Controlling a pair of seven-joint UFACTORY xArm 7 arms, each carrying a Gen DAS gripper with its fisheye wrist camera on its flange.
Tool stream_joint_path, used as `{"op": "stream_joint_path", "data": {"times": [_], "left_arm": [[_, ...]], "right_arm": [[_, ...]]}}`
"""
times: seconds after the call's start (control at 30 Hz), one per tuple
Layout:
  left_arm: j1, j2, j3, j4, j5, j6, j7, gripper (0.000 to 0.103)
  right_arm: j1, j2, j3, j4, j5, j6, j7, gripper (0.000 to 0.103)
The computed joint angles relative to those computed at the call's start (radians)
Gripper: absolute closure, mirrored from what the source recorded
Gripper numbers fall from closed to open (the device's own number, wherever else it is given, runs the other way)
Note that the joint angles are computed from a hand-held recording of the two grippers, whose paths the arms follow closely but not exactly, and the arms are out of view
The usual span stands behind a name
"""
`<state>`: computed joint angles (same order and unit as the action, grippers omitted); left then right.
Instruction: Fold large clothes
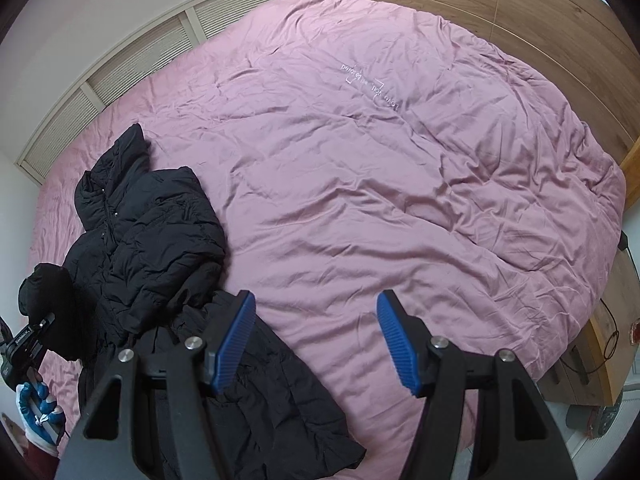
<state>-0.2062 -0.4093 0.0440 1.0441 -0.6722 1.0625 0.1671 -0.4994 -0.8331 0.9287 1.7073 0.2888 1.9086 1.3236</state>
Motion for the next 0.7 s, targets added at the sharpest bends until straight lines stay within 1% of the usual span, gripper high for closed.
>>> {"op": "stream_joint_path", "data": {"times": [0.13,0.3,0.37,0.4,0.47,0.53,0.6,0.7], "left_arm": [[-0.007,-0.025,-0.029,-0.051,0.038,0.005,-0.039,0.093],[-0.018,-0.037,-0.032,-0.074,0.049,0.018,-0.077,0.087],[-0.022,-0.034,-0.023,-0.071,0.044,0.030,-0.079,0.083],[-0.022,-0.031,-0.021,-0.068,0.042,0.038,-0.082,0.079],[-0.026,-0.042,-0.027,-0.090,0.034,0.031,-0.088,0.075],[-0.033,-0.053,-0.030,-0.089,0.032,0.039,-0.090,0.064],[-0.041,-0.061,-0.031,-0.088,0.031,0.051,-0.088,0.059],[-0.051,-0.073,-0.027,-0.086,0.027,0.079,-0.083,0.056]], "right_arm": [[0.028,-0.004,-0.016,-0.045,0.001,-0.034,-0.010,0.041],[0.075,0.020,-0.003,-0.095,0.001,-0.089,0.004,0.041],[0.093,0.033,0.004,-0.109,-0.004,-0.111,0.015,0.041],[0.101,0.040,0.008,-0.115,-0.008,-0.122,0.023,0.041],[0.117,0.057,0.017,-0.123,-0.019,-0.141,0.036,0.041],[0.132,0.073,0.024,-0.129,-0.032,-0.159,0.051,0.041],[0.144,0.091,0.035,-0.130,-0.045,-0.177,0.067,0.041],[0.160,0.119,0.051,-0.131,-0.066,-0.202,0.091,0.041]]}}
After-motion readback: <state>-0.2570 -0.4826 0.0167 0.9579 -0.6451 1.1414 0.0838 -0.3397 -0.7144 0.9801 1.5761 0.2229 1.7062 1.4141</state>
